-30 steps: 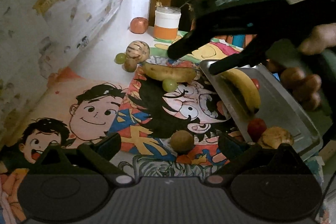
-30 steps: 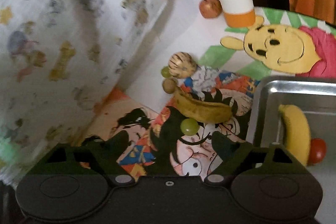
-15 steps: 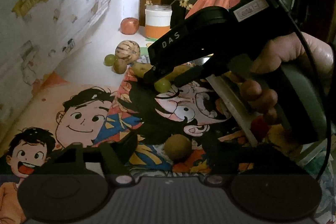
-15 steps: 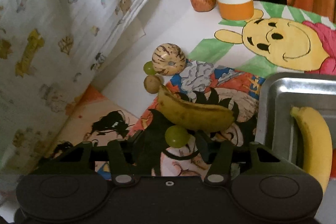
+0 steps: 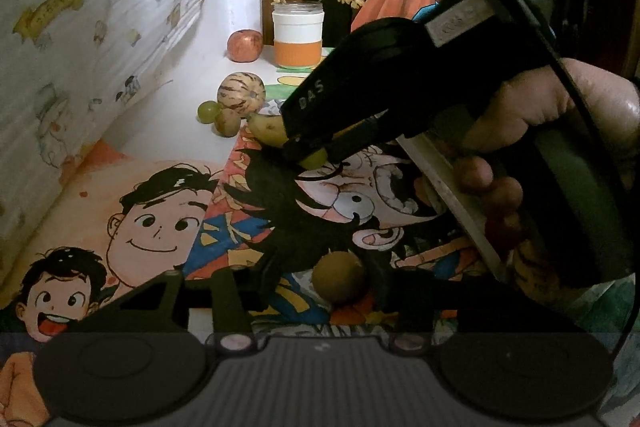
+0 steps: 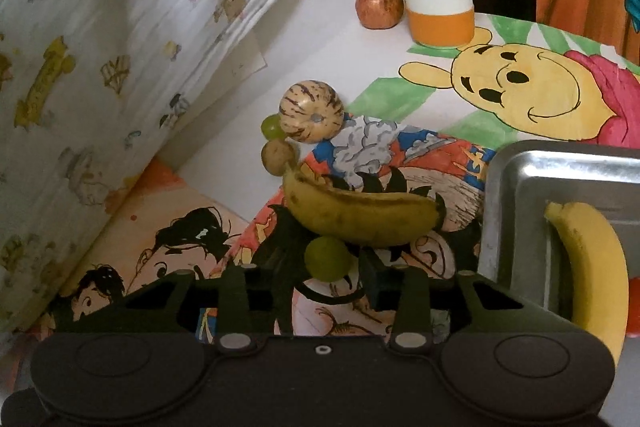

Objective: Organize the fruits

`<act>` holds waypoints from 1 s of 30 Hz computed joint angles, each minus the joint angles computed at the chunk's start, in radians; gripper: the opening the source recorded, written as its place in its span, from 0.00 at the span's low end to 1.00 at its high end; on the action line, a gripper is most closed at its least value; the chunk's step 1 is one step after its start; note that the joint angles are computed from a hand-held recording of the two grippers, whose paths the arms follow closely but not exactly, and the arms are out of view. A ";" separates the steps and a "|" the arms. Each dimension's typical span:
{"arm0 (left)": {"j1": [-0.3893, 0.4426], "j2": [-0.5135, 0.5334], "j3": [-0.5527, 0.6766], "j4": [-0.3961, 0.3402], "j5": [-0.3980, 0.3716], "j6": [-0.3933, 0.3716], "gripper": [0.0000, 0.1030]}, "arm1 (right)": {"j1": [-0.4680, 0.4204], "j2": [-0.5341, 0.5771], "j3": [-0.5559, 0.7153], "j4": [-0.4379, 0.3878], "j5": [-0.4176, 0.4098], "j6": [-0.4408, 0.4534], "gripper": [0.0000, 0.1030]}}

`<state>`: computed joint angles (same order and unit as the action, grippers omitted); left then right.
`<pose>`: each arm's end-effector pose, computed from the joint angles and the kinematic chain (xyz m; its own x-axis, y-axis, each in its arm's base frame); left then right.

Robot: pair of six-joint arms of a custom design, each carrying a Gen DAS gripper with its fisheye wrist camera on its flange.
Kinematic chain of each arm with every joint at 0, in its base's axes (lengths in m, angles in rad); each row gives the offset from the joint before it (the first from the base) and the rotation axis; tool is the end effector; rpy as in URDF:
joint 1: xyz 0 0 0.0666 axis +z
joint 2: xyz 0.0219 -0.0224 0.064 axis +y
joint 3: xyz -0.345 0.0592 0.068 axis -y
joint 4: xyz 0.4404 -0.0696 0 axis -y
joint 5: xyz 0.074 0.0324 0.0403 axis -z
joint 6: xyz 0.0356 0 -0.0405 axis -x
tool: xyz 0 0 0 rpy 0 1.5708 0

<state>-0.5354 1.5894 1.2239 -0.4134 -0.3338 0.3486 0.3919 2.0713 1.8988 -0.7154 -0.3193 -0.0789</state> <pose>0.5081 -0.2883 0.2411 -0.6640 0.0186 -0.7475 0.0582 0.9979 -0.0268 0.6880 0.2960 0.2413 -0.7577 -0.2322 -0.6099 -0.4875 0.8227 0.2925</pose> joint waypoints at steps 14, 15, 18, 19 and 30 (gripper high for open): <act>-0.003 0.002 0.007 -0.016 -0.019 0.014 0.29 | 0.000 -0.034 -0.053 0.032 0.028 -0.019 0.25; -0.002 -0.001 0.006 -0.020 -0.012 0.023 0.29 | -0.001 -0.039 -0.058 0.031 0.026 -0.019 0.25; 0.001 -0.010 0.004 -0.034 0.003 0.052 0.29 | -0.004 -0.061 -0.085 0.033 0.019 -0.026 0.25; 0.001 -0.013 0.003 -0.039 0.007 0.062 0.29 | -0.005 -0.071 -0.098 0.037 0.016 -0.028 0.25; -0.010 -0.056 -0.015 -0.081 0.015 0.133 0.29 | -0.028 -0.251 -0.324 0.158 -0.026 -0.067 0.25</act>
